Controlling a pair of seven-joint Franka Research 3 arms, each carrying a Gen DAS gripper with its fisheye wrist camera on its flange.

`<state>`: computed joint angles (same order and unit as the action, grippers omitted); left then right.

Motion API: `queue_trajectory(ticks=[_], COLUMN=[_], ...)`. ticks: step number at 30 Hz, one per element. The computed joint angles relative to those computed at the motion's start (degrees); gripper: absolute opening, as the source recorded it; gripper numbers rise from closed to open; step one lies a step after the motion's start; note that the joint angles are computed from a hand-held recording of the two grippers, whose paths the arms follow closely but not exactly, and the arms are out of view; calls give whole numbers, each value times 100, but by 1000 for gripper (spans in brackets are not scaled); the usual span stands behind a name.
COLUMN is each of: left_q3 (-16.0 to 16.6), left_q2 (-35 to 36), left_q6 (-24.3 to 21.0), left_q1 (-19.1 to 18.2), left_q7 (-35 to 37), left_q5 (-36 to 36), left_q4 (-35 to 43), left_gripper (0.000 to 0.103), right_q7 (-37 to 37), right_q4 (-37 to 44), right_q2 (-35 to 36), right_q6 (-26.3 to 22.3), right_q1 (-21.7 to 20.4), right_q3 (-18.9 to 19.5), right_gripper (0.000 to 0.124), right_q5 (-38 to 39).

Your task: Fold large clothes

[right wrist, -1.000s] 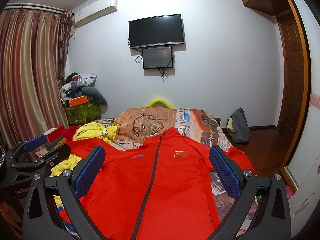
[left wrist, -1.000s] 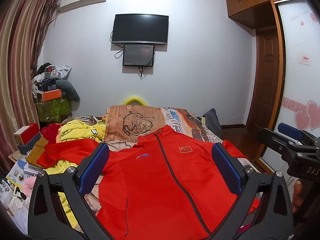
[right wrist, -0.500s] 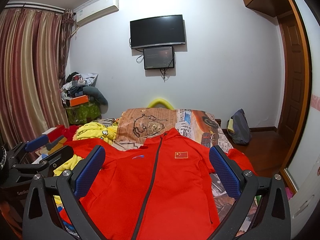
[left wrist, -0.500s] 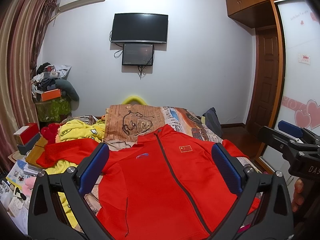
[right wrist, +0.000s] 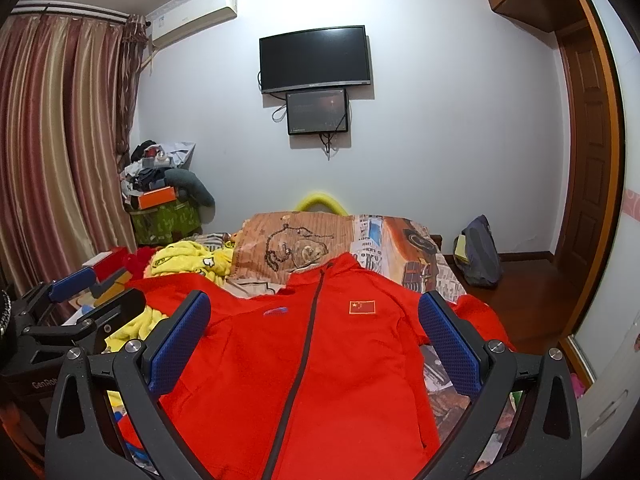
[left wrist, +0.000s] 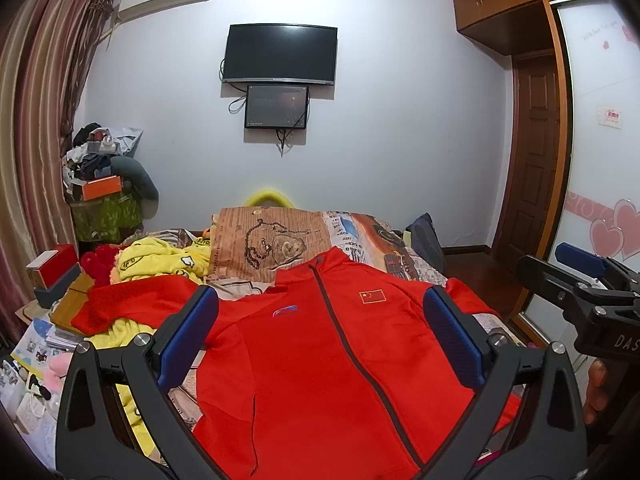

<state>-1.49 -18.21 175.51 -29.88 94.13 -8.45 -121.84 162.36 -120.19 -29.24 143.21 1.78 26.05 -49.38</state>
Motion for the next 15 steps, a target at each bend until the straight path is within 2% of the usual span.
queue_trajectory(ticks=[5,11,12,15], left_q3=[36,35,7,-296], left_q2=[113,426,502,777], left_q6=[-40,-147,-176,-253], left_q1=[-15,136,213,752], left_q7=[54,227,237,-133], left_q5=[-65,-227,-252,24], left_q4=[109,444,531,829], left_gripper=[103,103,103,103], right_q7=[-46,-165,-163,-155], right_q4=[109,275,309,445], right_q2=[165,428,481,708], right_q6=[-56,-100,-114,-124], right_q1=[43,155,175,238], right_q3=[-40,-192,-211,-310], right_gripper=[103,103,103,103], right_q5=[25,32,15,-57])
